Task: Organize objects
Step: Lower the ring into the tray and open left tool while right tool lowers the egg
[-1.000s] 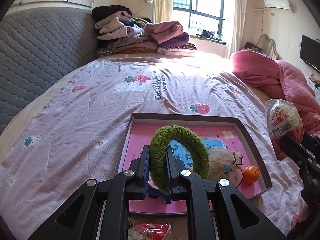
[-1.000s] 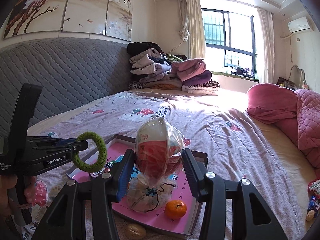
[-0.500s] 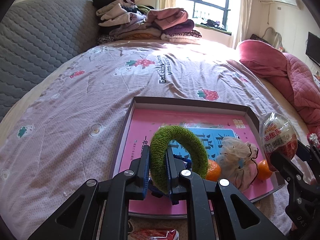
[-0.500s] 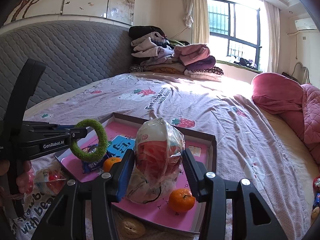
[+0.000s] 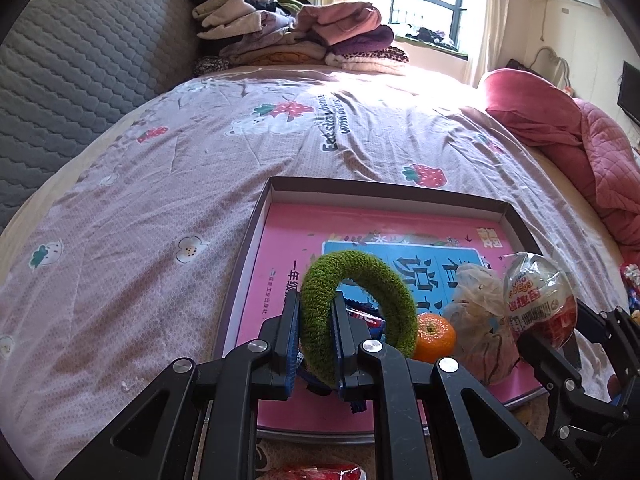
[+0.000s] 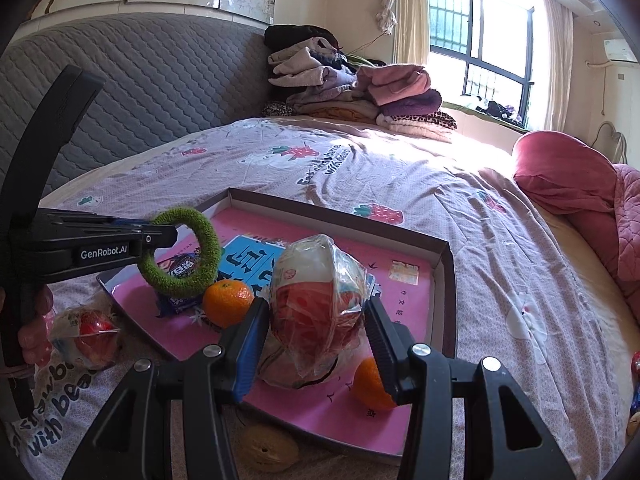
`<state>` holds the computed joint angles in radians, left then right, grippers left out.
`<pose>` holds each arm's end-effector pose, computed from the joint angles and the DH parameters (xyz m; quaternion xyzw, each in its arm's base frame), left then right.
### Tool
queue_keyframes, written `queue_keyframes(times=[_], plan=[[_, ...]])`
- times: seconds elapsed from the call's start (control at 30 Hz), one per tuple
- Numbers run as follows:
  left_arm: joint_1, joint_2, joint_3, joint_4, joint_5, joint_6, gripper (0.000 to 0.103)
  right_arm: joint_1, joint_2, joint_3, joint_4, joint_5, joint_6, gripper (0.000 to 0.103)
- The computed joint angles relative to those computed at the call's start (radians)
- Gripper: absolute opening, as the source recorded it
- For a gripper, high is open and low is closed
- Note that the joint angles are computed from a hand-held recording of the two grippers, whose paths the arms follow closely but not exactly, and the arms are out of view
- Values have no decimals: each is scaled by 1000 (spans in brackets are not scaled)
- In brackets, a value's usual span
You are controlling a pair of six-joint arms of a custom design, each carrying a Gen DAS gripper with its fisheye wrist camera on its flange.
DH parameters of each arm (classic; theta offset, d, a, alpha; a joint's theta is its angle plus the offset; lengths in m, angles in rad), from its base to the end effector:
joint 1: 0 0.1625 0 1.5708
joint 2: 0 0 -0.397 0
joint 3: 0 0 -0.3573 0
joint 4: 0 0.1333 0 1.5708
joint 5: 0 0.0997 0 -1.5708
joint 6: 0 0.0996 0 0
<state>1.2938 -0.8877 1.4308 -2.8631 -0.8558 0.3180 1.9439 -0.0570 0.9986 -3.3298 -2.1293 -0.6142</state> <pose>0.0049 -0.7091 0.2986 0.1331 0.8711 -0.3360 0.3326 0.3434 -0.6564 -0.0888 0.3215 -0.8287 0.3488 0.2970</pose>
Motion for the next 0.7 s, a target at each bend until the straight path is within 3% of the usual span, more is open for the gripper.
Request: queue_keyframes(times=[0.7], plan=[[6,5,-1,46,12,-9,15,-15,22,-38,52,-30,39,49]])
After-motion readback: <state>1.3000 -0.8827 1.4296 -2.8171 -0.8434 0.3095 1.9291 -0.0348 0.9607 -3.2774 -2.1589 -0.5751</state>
